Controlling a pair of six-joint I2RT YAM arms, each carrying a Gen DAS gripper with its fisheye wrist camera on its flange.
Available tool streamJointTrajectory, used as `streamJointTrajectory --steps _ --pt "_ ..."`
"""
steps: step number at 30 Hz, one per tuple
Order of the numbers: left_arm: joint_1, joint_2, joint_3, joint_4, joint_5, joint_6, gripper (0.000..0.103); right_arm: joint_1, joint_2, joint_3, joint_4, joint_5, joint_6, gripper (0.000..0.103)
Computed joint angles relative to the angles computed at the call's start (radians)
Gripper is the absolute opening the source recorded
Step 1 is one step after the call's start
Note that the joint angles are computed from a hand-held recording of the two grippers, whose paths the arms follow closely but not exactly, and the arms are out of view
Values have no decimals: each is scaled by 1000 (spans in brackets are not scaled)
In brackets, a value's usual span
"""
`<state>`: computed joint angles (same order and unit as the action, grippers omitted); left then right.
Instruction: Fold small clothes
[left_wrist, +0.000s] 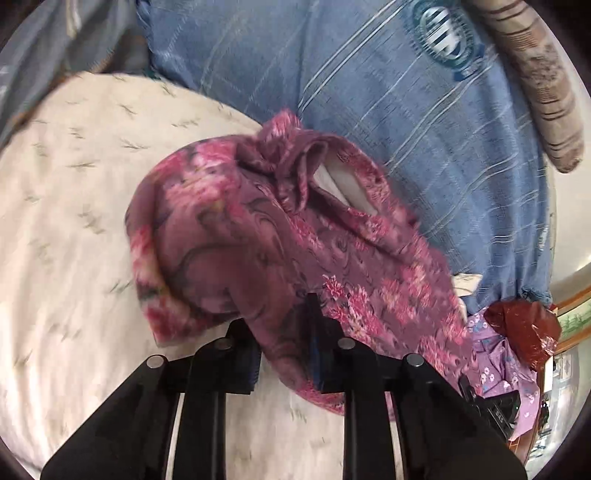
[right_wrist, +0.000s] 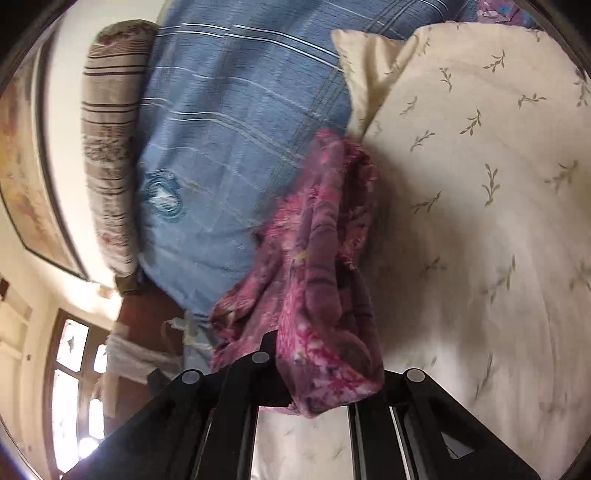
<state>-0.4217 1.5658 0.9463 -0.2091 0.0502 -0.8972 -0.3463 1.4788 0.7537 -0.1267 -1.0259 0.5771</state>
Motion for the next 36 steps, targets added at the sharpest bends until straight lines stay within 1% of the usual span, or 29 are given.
streamJointTrajectory --steps 2,4,5,6,8,9,10,11,12,13,14,15,16,17,18,19,20,21,22,23,24,25,26,27,29,30,32,33,36 --pt "-43 -111 -67 -33 -33 -19 18 -40 -86 -14 -121 -58 -71 6" --pt "-115 -224 -126 -98 -78 -53 18 -117 -171 -8 -357 -142 -234 6" --pt "-150 -274 -155 -128 -82 -79 18 -162 -183 16 -526 -175 -369 6" --pt "-186 -334 -193 -162 -82 -102 18 -211 -180 44 -712 -190 -538 6" --pt "-266 -426 -286 -199 -75 -170 19 -356 -128 75 -1125 -155 -987 6" --pt "-303 -438 -326 -196 -67 -196 19 -436 -104 53 -1241 -102 -1151 7" --pt "-323 -439 -383 -177 -32 -221 19 -501 -98 10 -1263 -35 -1212 11" --pt "-323 -433 -413 -161 -12 -245 19 -534 -88 -25 -1246 27 -1227 11" --pt "-319 -451 -460 -137 13 -276 19 -553 -85 -61 -1203 93 -1207 13" --pt "-297 -478 -501 -114 56 -283 19 -574 -101 -105 -1142 172 -1166 18" --pt "-287 -518 -518 -130 67 -288 19 -599 -114 -124 -1130 198 -1166 19" --pt "-284 -591 -524 -182 61 -273 19 -639 -118 -127 -1152 206 -1197 19" --pt "-296 -654 -516 -246 25 -263 19 -684 -119 -113 -1198 205 -1242 22" --pt "-323 -722 -501 -325 -44 -259 19 -723 -132 -86 -1245 204 -1288 25" --pt "-369 -802 -477 -426 -142 -255 21 -754 -156 -60 -1273 206 -1315 33" --pt "-399 -854 -461 -491 -202 -253 28 -794 -194 -29 -1293 206 -1337 40" --pt "-409 -900 -452 -542 -230 -253 43 -835 -224 2 -1309 200 -1358 42" --pt "-391 -949 -450 -575 -235 -240 50 -861 -239 30 -1322 190 -1375 47" --pt "-340 -976 -460 -568 -205 -208 55 -873 -246 55 -1329 179 -1378 51" --pt "-286 -1025 -477 -576 -164 -178 55 -871 -241 82 -1337 169 -1371 52" --pt "-232 -1037 -492 -555 -111 -155 55 -865 -240 98 -1342 163 -1363 52" --pt "-176 -1039 -525 -502 -40 -143 55 -846 -246 105 -1332 159 -1334 52" --pt "-171 -1031 -548 -464 0 -158 55 -821 -258 105 -1313 153 -1294 52" --pt "-130 -1019 -588 -405 77 -163 55 -813 -261 104 -1313 153 -1287 52" --pt "-139 -996 -652 -302 137 -217 55 -795 -279 81 -1311 161 -1279 52" --pt "-166 -1002 -676 -271 137 -254 55 -765 -302 67 -1295 170 -1241 52" --pt "-138 -1038 -753 -186 213 -325 55 -771 -294 46 -1305 196 -1264 52" --pt "-120 -1062 -773 -171 242 -342 55 -764 -299 34 -1304 204 -1257 52" --pt "-71 -1057 -816 -80 280 -405 55 -792 -267 -3 -1341 241 -1319 52"
